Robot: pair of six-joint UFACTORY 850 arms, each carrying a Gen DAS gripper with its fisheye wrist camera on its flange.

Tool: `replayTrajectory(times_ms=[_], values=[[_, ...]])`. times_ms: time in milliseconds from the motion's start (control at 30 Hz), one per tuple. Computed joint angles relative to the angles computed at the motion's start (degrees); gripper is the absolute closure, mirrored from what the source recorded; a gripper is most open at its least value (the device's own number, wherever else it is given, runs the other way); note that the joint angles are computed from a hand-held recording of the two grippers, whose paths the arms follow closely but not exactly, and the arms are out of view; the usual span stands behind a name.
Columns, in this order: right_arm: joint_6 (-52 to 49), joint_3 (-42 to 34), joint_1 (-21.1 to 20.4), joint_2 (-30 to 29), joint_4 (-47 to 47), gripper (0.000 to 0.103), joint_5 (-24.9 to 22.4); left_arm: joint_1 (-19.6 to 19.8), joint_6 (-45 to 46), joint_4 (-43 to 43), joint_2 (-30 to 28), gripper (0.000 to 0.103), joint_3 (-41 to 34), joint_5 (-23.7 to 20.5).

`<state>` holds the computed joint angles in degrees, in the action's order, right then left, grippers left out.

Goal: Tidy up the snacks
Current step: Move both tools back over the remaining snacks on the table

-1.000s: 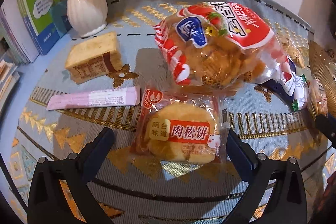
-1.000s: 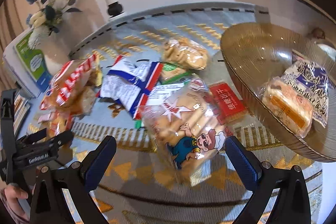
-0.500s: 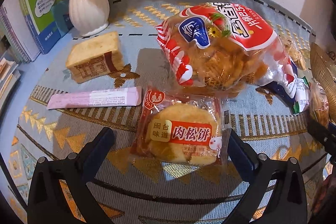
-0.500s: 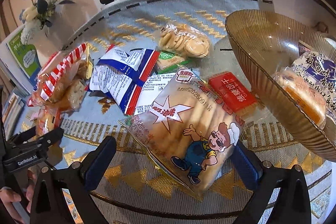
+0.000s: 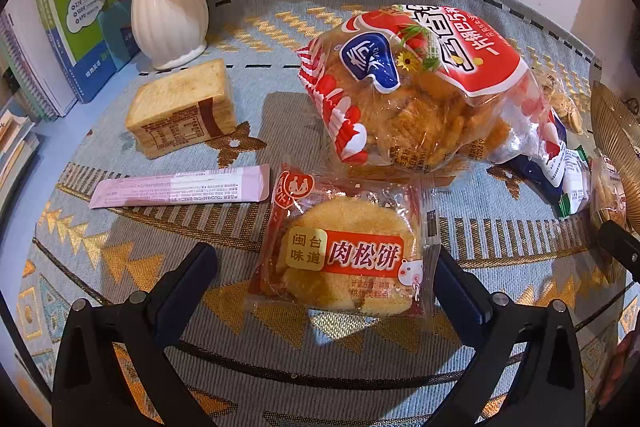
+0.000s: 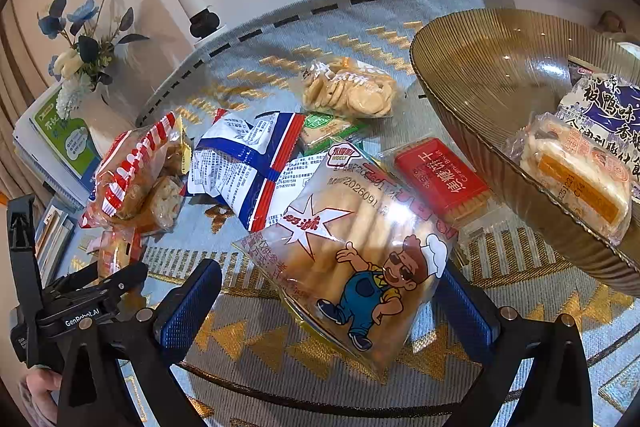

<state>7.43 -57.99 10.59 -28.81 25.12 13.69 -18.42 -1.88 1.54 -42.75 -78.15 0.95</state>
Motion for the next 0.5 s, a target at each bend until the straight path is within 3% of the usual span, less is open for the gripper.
replayTrajectory(times_ms=[500], values=[[0.3, -0.1, 0.0, -0.1, -0.3, 0.0, 0.0, 0.0, 0.0, 0.0, 0.0, 0.0, 0.0, 0.0]])
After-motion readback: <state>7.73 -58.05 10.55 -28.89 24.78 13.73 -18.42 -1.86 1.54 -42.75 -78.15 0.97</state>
